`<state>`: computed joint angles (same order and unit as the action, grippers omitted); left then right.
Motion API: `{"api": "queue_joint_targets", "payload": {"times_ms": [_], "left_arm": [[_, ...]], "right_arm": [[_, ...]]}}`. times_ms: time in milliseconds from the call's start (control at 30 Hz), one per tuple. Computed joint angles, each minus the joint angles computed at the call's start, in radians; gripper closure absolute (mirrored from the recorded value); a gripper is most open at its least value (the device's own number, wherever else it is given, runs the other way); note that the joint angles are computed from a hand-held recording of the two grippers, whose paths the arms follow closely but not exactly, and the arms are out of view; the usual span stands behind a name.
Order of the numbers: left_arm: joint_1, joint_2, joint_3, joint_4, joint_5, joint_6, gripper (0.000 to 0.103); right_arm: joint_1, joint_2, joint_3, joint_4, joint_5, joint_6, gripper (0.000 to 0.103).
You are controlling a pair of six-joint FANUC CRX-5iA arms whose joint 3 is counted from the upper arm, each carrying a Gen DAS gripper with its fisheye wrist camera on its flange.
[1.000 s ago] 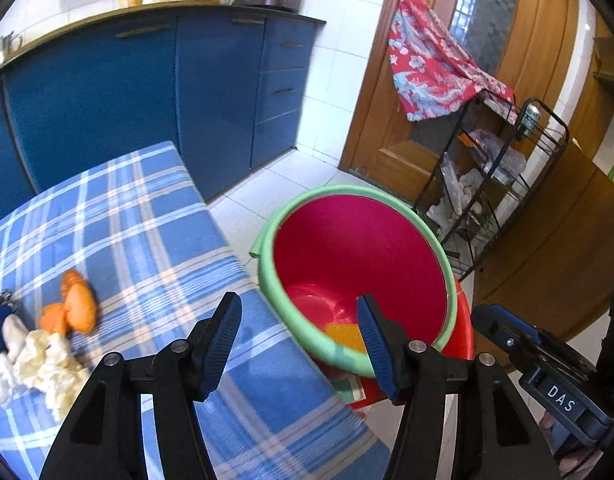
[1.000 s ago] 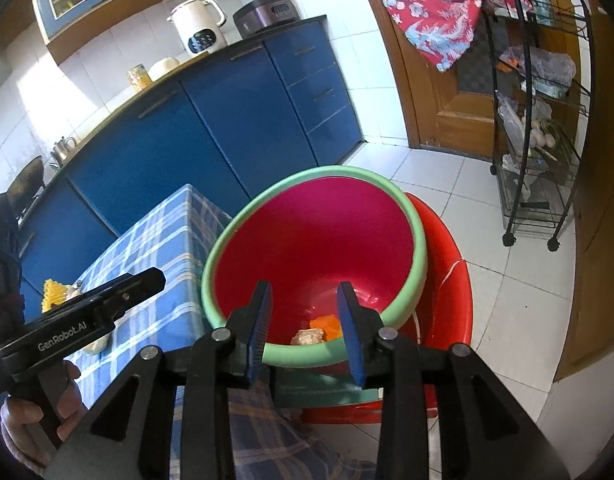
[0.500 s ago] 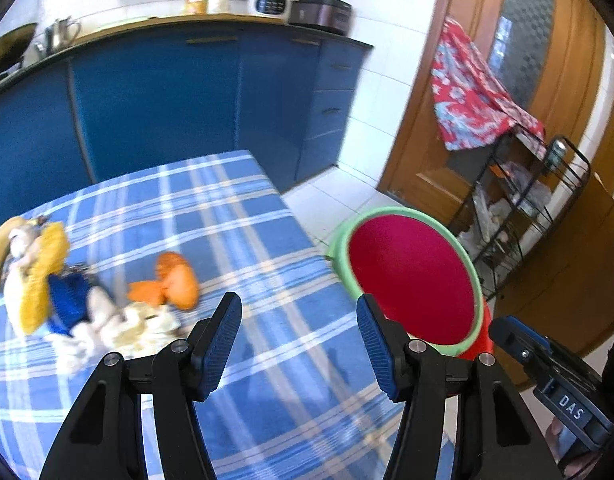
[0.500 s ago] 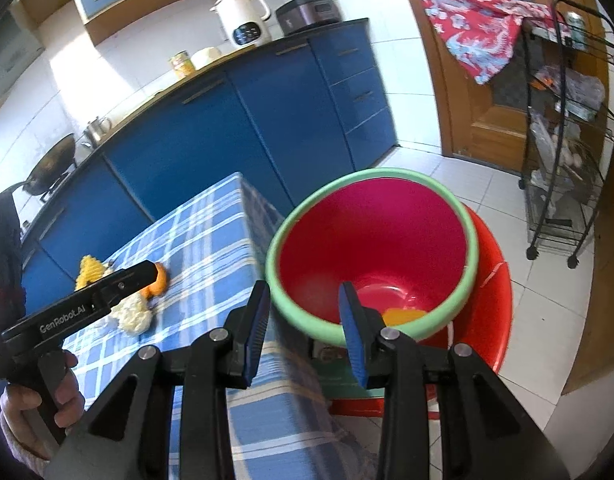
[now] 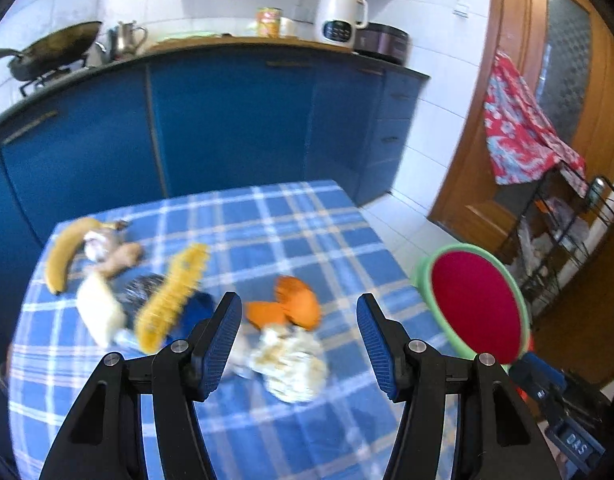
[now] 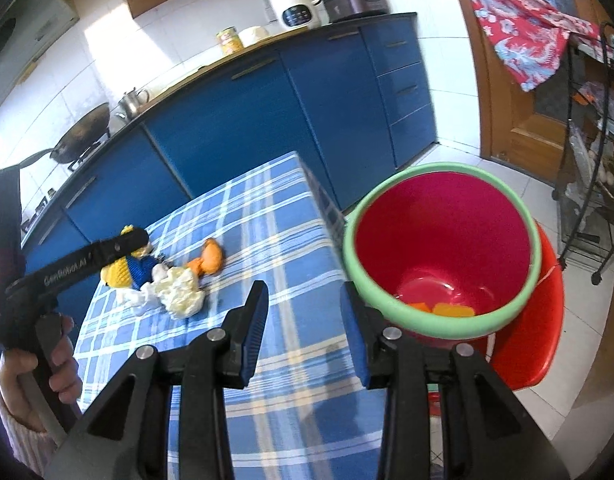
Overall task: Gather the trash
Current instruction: 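Move both tools back over the table, then grasp the yellow foam net with the left tool while the right tool grasps the crumpled white plastic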
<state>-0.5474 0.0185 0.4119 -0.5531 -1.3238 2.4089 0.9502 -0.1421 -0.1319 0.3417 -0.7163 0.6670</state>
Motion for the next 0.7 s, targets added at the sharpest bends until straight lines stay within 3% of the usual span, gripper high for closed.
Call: {"api": "queue_joint_targets", "payload": {"times_ms": [267,567,633,700], "left_arm": [[0.056,-0.024,-0.022,-0.039,-0.055,0.000,0.041],[0.149,-0.023,-0.062,0.013,-0.047,-0.019,0.042],[0.167,-0.039,-0.085,0.031,-0.024,-0.012,0.053],[0.198,-0.064,-0.120,0.077,0.016,-0.016,0.080]], "right_arm": [[0.027,0.050,0.055,-0.039,-0.014,0.039,0.061],[0.041,0.110,0.118,-0.089,-0.037,0.084,0.061],[0.044,0.127,0.134,-0.100,-0.043,0.095,0.061],[0.045,0.139,0.148,-0.114,-0.049,0.109,0.061]]}}
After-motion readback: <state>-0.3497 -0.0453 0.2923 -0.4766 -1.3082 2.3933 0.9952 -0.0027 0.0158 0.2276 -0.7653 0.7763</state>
